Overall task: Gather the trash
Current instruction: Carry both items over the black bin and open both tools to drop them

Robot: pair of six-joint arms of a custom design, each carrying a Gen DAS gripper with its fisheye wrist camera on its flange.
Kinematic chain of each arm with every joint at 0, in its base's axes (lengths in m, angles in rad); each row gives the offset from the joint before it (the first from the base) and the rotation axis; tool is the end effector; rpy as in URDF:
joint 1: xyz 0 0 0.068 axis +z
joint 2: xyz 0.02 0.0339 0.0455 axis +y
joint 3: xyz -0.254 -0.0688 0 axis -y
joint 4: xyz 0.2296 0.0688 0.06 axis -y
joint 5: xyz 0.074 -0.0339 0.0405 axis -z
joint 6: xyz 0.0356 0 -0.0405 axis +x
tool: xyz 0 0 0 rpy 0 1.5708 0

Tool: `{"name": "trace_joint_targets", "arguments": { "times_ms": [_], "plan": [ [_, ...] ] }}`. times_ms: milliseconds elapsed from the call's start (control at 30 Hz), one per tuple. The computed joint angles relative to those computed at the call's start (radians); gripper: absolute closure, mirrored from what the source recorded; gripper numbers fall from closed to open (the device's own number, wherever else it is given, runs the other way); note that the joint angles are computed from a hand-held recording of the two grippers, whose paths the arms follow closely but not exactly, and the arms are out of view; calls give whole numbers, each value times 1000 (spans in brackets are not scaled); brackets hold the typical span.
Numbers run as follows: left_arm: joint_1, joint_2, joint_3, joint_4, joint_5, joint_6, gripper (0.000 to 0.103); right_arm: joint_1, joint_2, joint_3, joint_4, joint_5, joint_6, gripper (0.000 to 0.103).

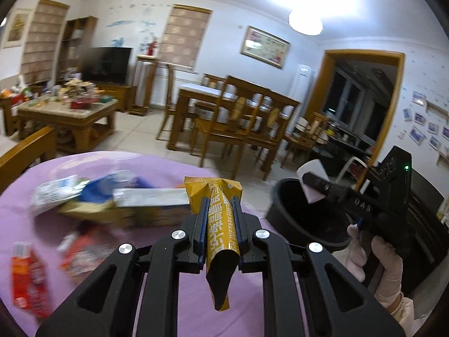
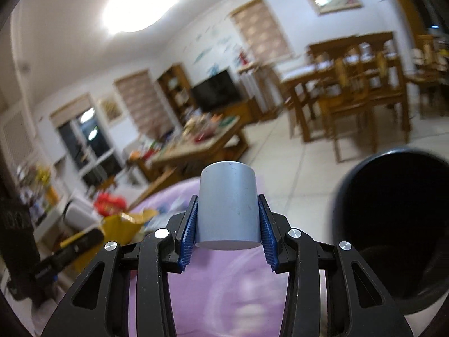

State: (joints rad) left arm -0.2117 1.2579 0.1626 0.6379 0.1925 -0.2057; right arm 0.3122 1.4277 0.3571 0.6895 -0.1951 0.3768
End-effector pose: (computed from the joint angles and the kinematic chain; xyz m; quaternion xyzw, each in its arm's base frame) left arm 0.1922 -0.0483 0.1304 0.0533 0.8449 -0.1888 0.4976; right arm 0.2336 0.0826 0.1517 -0.0279 0.8256 0.2643 0.4977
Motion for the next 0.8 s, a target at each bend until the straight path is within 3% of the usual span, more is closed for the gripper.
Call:
{"name": "trace_joint_targets", "arguments": {
  "times_ms": [133, 267, 367, 567, 633, 800],
  "plan": [
    [-182, 229, 145, 82, -73, -33, 87, -296, -48, -49, 17, -120, -56, 63],
    [-297, 427, 310, 98, -93, -35, 87, -565, 93, -10, 41, -236, -151, 62],
    [-353, 578, 475, 48, -80, -41, 87, -708, 253, 78, 15, -312, -236, 62],
    [-419, 810, 759, -111, -79, -58, 87, -758, 441, 198, -16, -294, -337, 62],
    [-432, 860, 830, -169, -83, -59, 87, -715, 467, 184, 15, -239, -344, 62],
    [-458, 958, 987, -336, -104, -52, 87, -599, 511, 254, -76, -102, -371, 62]
  ]
}}
